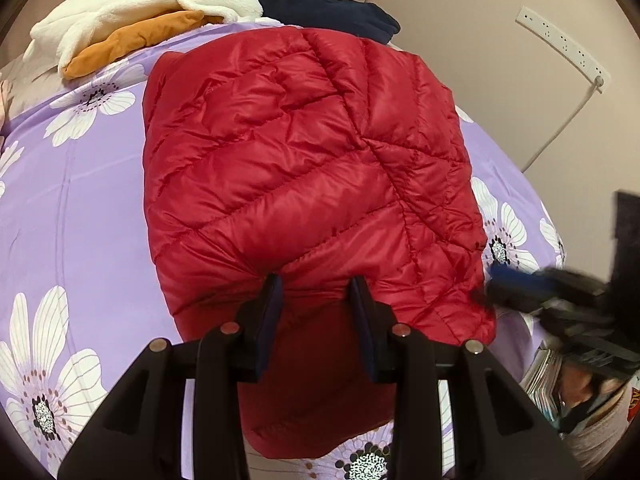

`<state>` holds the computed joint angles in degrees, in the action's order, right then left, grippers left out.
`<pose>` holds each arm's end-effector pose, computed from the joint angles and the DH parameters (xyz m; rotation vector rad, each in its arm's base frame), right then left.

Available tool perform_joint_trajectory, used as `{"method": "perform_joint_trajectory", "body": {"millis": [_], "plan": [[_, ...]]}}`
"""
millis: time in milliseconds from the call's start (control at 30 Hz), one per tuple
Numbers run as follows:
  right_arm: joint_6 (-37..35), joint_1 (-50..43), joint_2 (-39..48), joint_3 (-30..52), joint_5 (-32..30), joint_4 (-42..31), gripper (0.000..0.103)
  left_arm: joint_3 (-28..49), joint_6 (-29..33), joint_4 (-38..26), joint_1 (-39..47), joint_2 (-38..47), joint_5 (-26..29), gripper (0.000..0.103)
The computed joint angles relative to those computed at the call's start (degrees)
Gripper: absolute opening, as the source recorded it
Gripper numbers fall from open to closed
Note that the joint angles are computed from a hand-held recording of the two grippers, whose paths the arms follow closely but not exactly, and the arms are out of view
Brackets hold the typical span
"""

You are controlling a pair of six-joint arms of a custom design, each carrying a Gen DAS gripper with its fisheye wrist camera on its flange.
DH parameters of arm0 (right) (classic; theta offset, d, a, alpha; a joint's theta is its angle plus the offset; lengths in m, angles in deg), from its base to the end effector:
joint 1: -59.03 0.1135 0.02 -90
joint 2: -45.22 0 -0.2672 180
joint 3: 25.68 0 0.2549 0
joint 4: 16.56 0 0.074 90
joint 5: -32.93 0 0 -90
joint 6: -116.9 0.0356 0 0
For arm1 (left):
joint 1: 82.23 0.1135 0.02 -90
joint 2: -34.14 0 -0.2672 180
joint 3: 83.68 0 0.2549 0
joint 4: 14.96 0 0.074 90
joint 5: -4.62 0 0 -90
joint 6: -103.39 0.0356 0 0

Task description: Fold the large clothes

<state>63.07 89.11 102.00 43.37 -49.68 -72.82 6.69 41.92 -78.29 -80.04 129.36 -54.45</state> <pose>0.1765 0.0969 0.3153 0.1907 2.3622 0.4215 0.3376 -0.0054 0.2610 0.7226 2.4837 -0.5572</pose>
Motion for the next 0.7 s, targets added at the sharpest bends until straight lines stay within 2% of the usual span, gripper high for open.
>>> {"method": "perform_joint_trajectory", "body": {"millis": [33,133,333,433,500,700], "plan": [[-0.56,0.24,-1.27,0.80,1.60,0.30,0.033,0.14,-0.08,-0.13,0.04,0.14,0.10,0.034],[-3.57,-1.88,-0.57,3.14,2.21,3.62,0.034,0.00,-0.07,0.05,0.03,0.03,0.00,0.034],[-7.86,-6.45,12.33,8.37,0.68,12.74,0.034,-0.86,-0.46,0.67,-0.69,-0.74,-0.72,0.034],[-8.33,-6.04,18.47,11.28,3.73,11.27,0.034,-1.13,-0.57,1.01,-1.16,-0.82,-0.79,0.036],[-7.58,-7.20,21.76,12.17,2.39,8.94,0.034,-1.20,-0.77,1.41,-1.53,-0.55,-0.54,0.036],[-7.04,-8.89,22.77,8.59,0.33,11.30,0.033,-0.72,-1.65,2.04,-2.35,0.62,-0.84,0.036]]}}
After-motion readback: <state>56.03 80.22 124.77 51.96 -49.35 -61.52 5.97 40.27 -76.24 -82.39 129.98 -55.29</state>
